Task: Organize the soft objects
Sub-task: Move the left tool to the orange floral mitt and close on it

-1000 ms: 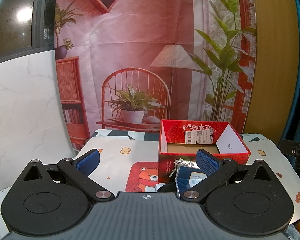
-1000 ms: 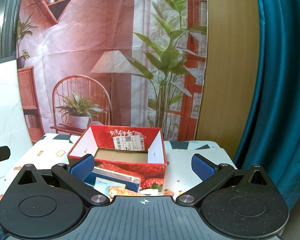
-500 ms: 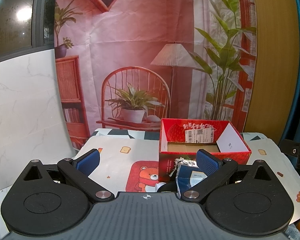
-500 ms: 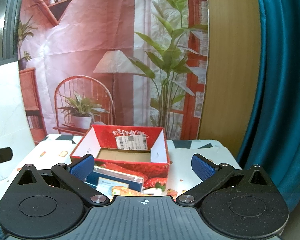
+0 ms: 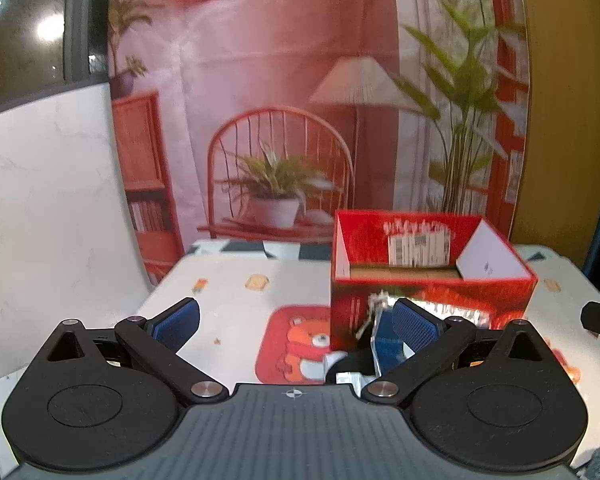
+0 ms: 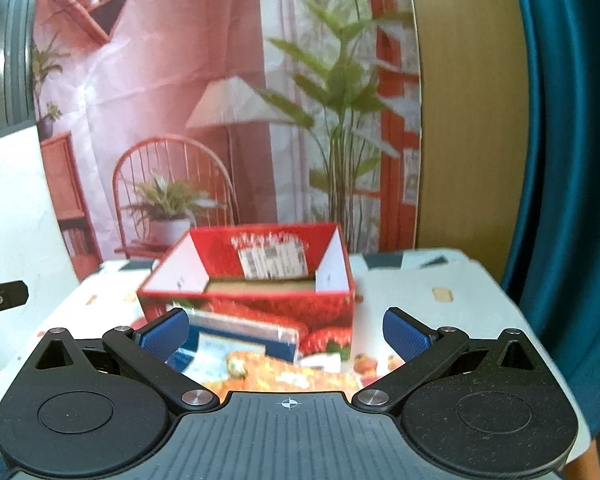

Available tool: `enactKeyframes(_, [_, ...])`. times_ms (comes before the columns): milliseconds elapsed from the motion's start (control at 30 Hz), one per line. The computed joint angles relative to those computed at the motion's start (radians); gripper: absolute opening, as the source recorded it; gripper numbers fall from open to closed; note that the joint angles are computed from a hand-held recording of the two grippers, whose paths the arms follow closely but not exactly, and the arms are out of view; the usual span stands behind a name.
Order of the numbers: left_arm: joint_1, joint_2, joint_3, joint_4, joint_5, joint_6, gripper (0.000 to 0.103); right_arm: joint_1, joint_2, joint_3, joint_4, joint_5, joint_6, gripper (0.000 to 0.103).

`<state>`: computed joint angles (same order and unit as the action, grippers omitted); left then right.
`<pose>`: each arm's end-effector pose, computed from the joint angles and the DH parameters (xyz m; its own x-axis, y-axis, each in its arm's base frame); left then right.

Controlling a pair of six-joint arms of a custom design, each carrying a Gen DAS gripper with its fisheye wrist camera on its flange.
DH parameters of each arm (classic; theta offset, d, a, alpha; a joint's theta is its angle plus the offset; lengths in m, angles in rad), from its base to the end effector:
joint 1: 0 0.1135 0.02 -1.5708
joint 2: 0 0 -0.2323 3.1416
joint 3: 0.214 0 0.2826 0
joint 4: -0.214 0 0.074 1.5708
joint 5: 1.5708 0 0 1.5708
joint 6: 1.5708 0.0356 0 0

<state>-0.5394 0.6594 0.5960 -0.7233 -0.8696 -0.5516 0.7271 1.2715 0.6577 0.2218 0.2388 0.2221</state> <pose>0.1721 -0.0713 0.2296 -0.4484 -0.1256 -0.8850 -0.4304 0.8981 0.0907 0.2388 0.2012 0.1840 -0.3847 -0.0558 -0.9214 -0.4078 0.9057 0.1154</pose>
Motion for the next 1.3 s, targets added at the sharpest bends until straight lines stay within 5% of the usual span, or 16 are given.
enactKeyframes(133, [0.066,0.019,-0.057,0.088,0.06,0.055,0.103,-0.004,0.079,-0.037,0.123,0.001,-0.031,0.103])
enactKeyframes(433, [0.175,0.111,-0.135,0.232,0.202,0.124,0.103,-0.057,0.22,0.012,0.106,-0.065,0.003,0.103])
enactKeyframes(700, [0.212,0.156,-0.154,0.255,0.293,0.127,0.103,-0.079,0.294,-0.015,0.197,-0.013,-0.029,0.103])
enactKeyframes(1067, [0.24,0.182,-0.164,0.264,0.367,0.112,0.103,-0.1,0.338,-0.016,0.212,-0.084,-0.021,0.102])
enactKeyframes(1300, [0.238,0.224,-0.156,0.319,0.406,0.141,0.095,-0.114,0.391,0.023,0.268,-0.054,-0.066,0.093])
